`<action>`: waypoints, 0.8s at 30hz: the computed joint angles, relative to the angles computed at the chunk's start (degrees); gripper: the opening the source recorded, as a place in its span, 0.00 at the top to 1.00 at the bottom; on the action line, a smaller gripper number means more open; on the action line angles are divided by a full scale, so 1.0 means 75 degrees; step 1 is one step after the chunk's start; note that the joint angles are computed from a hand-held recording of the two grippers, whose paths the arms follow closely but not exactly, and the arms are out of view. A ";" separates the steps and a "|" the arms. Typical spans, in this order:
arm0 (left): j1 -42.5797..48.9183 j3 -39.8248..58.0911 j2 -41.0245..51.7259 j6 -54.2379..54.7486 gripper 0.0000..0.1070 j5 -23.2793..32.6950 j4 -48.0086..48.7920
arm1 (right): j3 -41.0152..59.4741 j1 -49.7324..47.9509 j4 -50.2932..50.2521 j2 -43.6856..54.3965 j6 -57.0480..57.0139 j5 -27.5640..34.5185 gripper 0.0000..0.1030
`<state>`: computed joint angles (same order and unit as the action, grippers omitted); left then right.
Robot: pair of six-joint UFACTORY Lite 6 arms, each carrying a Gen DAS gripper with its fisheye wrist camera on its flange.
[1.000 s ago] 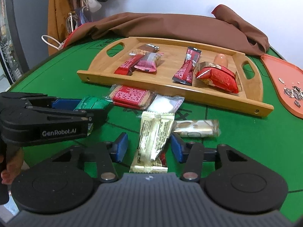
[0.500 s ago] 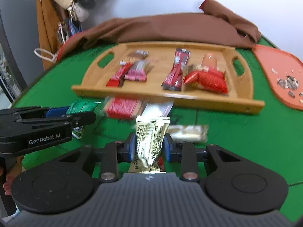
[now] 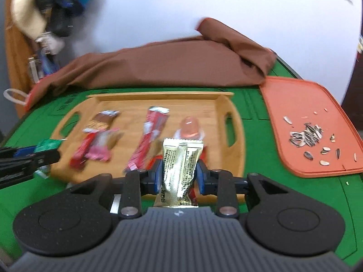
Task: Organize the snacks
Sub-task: 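Carry the green and gold packets over the tray and open both tools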
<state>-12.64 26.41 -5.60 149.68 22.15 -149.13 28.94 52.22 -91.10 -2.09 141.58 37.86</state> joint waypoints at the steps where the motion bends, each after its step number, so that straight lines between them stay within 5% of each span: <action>1: -0.0062 0.0318 0.0281 -0.0026 0.66 -0.0071 -0.0029 | 0.0131 -0.0411 -0.0190 0.0114 -0.0140 -0.0272 0.67; 10: -0.0701 0.3336 0.2920 0.0535 0.66 -0.1045 -0.1056 | 0.2069 -0.2824 -0.0123 0.1944 -0.2170 -0.1844 0.66; 17: -0.0802 0.5018 0.4450 -0.1294 0.66 -0.1606 0.0421 | 0.3005 -0.3323 0.0216 0.2892 -0.2953 -0.2003 0.66; 24: -0.1034 0.6210 0.5540 -0.0756 0.66 -0.2011 -0.0185 | 0.3338 -0.3445 0.0113 0.3183 -0.2963 -0.2173 0.66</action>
<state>-20.40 72.99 35.95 144.01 7.07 -150.52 53.97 26.39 -90.26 21.78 119.35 21.57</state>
